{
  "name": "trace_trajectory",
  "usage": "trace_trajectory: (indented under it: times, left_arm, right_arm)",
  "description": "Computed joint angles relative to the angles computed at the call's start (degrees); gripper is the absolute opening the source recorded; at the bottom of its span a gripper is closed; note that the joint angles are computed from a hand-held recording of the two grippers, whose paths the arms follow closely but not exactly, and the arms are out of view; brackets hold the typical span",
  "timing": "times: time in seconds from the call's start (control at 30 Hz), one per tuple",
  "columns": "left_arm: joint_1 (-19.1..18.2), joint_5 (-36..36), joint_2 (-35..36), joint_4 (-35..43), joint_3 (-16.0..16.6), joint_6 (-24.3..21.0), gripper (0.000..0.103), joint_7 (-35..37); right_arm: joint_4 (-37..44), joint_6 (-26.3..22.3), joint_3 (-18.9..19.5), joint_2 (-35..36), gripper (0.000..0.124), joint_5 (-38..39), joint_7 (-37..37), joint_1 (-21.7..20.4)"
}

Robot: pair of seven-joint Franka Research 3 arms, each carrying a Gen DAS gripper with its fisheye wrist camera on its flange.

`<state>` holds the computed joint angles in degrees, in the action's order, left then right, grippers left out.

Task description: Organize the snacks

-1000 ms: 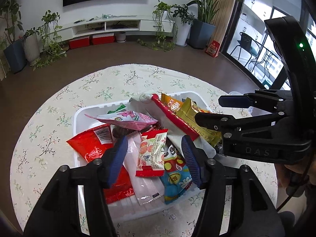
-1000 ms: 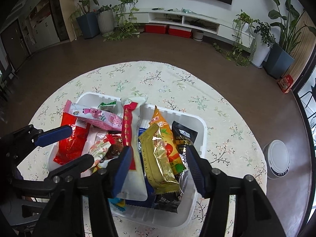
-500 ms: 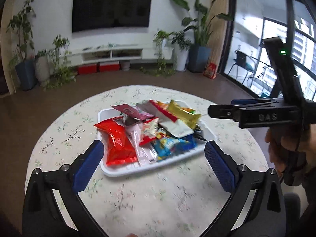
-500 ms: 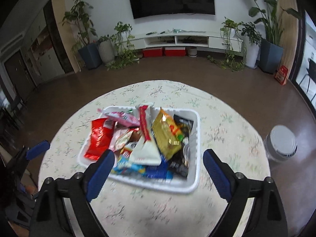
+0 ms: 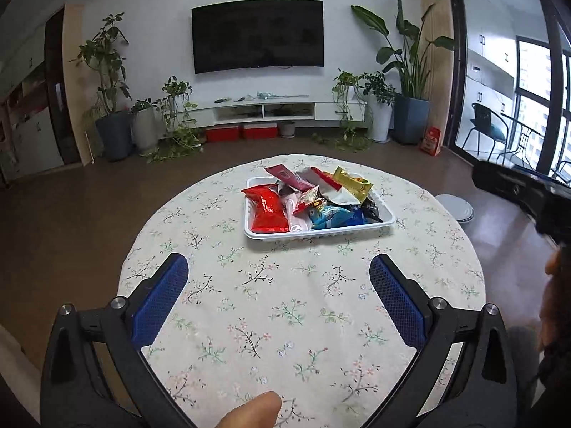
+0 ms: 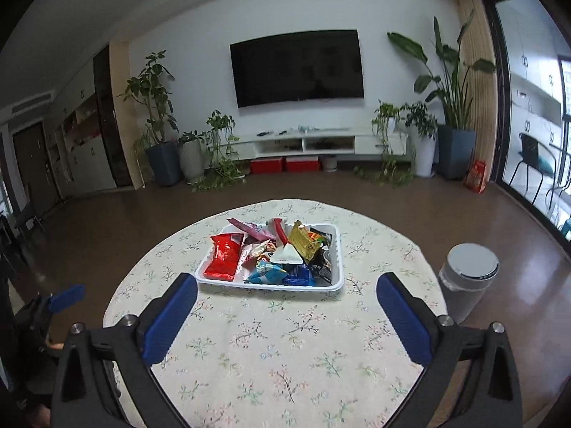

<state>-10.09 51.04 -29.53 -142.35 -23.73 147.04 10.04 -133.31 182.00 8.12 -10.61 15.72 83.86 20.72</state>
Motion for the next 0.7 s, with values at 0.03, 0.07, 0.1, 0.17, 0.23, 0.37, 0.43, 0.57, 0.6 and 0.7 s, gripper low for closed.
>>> trace_trajectory:
  times: [0.03,0.07,0.1,0.17,0.23,0.37,0.43,0.57,0.6,0.7]
  left_arm:
    - [-0.8,-1.1,-1.1,-0.3,-0.1,-1.0,0.103,0.3]
    - [-1.4,-1.9,-1.7,-0.4,-0.1,-1.7,0.103,0.6]
    - [-1.9,-3.0,-2.2,-0.3,-0.4,-3.1,0.103,0.7]
    - [-2.5,-4.3,-2.8,0.0,-0.1,-3.9,0.103,1.3]
    - [-3.1,-5.5,-4.0,-0.3,0.0,-4.1,0.103,1.2]
    - [-3.5,-8.0,-4.2,0.2,0.3,-5.1,0.103,2.1]
    - [-3.4,-8.7,-4.1,0.7,0.0,-6.3,0.103,2.5]
    - [-3.4,-9.3,-4.3,0.7,0.2,-6.4,0.103,2.6]
    - [-3.2,-9.2,-4.1,0.8,0.2,-6.2,0.103,2.6]
    - [-3.2,-9.4,-4.1,0.8,0.1,-6.4,0.103,2.8]
  right_arm:
    - [-1.4,0.1,3.5,-1.5,0.103,-3.4,3.5,-4.0]
    - [-2.7,0.3,5.4,-2.9,0.103,-3.9,4.4,-5.9]
    - [-3.7,0.0,6.7,-4.1,0.103,-5.1,5.7,-7.2]
    - [-5.5,-0.6,12.7,-6.8,0.103,-8.9,10.2,-14.0]
    - [-7.4,-0.5,15.1,-9.2,0.103,-11.0,13.3,-16.8]
    - [-9.4,-1.8,18.3,-12.1,0.103,-13.5,18.3,-20.5]
    - [-9.9,-2.4,20.7,-13.2,0.103,-15.4,20.9,-23.3]
    - [-10.8,-3.3,21.6,-14.5,0.103,-17.8,24.3,-24.3]
    - [-10.7,-3.5,21.5,-14.5,0.103,-18.3,24.9,-24.3]
    - [-10.5,-4.2,20.4,-14.4,0.103,-19.5,25.6,-23.2]
